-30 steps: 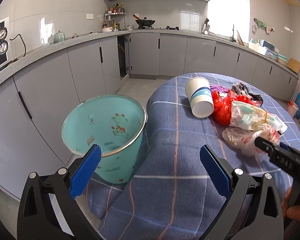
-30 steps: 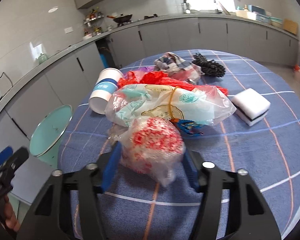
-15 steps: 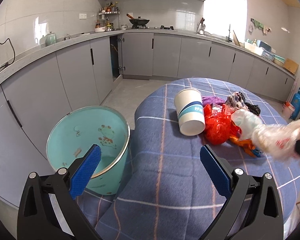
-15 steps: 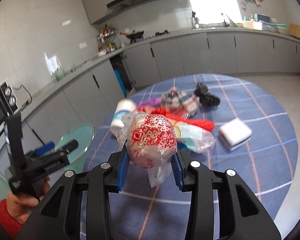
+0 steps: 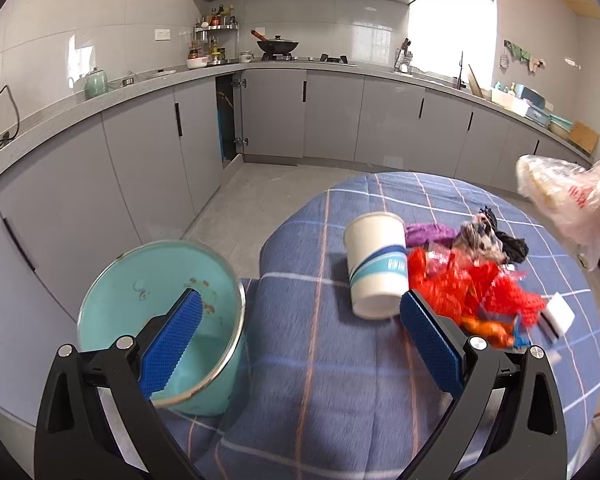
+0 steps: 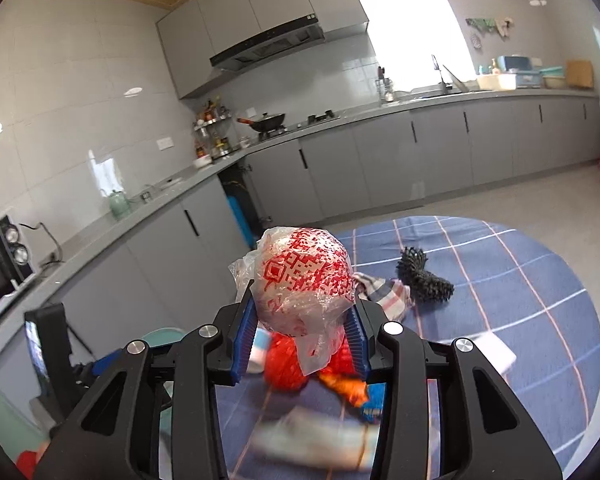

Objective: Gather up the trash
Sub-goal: 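Grasp the white paper cup with the left gripper while the right gripper holds the bag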

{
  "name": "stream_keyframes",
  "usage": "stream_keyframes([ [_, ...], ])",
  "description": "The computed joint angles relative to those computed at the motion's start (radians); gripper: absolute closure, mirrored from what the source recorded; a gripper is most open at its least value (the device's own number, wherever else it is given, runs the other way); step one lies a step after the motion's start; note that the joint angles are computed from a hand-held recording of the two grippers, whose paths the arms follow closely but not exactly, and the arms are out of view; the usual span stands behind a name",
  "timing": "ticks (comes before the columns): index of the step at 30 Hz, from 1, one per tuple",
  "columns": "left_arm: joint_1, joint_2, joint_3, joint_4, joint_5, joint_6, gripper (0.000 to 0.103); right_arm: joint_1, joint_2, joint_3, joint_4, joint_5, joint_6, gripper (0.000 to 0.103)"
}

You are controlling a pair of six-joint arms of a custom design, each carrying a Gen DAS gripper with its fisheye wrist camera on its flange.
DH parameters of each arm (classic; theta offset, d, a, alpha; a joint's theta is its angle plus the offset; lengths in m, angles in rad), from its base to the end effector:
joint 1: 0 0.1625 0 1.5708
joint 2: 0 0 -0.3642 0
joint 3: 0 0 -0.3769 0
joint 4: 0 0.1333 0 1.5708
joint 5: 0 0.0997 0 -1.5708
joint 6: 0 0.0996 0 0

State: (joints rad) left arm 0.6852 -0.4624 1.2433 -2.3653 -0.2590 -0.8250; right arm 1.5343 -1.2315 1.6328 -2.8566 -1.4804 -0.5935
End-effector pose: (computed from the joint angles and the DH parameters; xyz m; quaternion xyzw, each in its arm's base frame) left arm -0.3918 -0.6167 0.0355 0.0199 0.7922 -0.4638 0.3960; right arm 0.1200 -0.6129 0.3730 0.2668 -0.8628 0.4192 0.0936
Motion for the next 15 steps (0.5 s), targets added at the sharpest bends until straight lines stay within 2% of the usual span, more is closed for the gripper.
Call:
stream_keyframes([
  [5, 0.052, 0.112, -0.190, -0.045, -0.028, 0.141, 0.006, -0.009, 0.084, -0.054, -0.029, -0.055, 0.044, 0.062],
  [11, 0.106, 0.245, -0.428, 0.007, -0.101, 0.214, 0.007, -0.019, 0.128, -0.091, -0.047, -0.074, 0.069, 0.062],
  [13, 0.121, 0.289, -0.507, 0.048, -0.124, 0.228, 0.011, -0.021, 0.139, -0.105, -0.041, -0.079, 0.078, 0.061],
  [15, 0.134, 0.315, -0.563, 0.103, -0.148, 0.214, 0.019, -0.023, 0.147, -0.117, -0.033, -0.081, 0.089, 0.061],
])
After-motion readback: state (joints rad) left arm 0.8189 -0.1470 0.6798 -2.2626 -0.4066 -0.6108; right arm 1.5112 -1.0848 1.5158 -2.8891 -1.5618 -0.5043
